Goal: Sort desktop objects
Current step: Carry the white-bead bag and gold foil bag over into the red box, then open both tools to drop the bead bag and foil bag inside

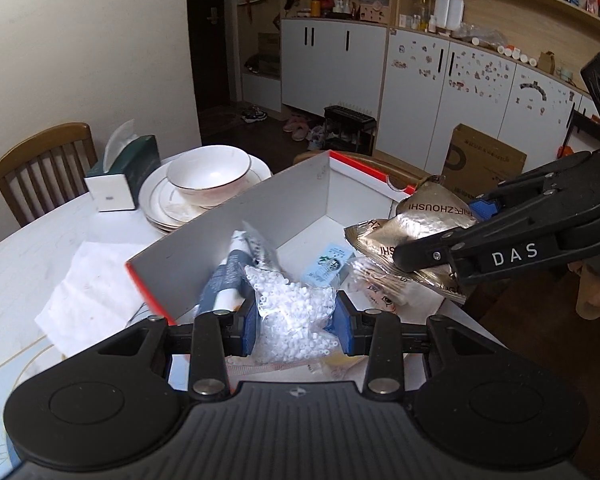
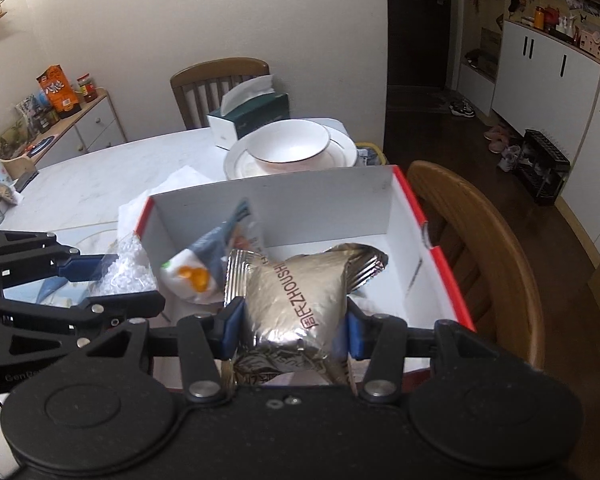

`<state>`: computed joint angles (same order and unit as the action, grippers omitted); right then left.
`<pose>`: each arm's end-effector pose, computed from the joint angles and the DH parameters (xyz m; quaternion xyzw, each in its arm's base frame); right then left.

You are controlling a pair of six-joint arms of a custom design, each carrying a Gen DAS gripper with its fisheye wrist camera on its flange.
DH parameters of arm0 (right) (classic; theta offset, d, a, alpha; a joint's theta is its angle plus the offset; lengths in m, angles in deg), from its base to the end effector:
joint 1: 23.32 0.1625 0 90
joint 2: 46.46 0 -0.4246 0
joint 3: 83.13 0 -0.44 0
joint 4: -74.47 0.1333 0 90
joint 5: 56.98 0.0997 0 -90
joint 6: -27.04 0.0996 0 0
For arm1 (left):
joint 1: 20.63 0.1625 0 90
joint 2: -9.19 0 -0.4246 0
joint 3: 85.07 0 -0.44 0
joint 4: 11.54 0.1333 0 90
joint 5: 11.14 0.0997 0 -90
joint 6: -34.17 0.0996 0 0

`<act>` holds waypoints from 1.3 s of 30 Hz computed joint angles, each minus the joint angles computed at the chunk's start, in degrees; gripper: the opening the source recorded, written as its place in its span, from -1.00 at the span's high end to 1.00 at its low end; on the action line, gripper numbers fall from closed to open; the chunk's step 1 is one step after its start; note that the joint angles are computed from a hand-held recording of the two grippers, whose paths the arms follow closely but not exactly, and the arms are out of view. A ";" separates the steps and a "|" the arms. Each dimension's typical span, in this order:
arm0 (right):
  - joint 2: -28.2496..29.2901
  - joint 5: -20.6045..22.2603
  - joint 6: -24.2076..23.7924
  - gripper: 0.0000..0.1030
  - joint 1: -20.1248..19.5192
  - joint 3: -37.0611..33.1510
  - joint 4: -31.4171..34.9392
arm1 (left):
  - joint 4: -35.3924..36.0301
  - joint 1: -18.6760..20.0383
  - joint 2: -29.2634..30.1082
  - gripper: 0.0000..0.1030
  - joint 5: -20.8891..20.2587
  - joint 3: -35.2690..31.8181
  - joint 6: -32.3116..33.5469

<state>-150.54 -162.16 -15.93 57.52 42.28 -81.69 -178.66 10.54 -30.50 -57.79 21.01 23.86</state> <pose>0.0350 -0.4564 0.4164 0.2183 -0.8914 0.2859 0.2758 -0.4213 -0.4906 -0.0221 0.3487 0.8577 -0.2802 0.2535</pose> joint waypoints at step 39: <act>9.20 -6.03 -4.64 0.02 -3.88 -3.77 -2.93 | 9.12 4.83 8.27 0.29 -0.53 -10.00 -0.19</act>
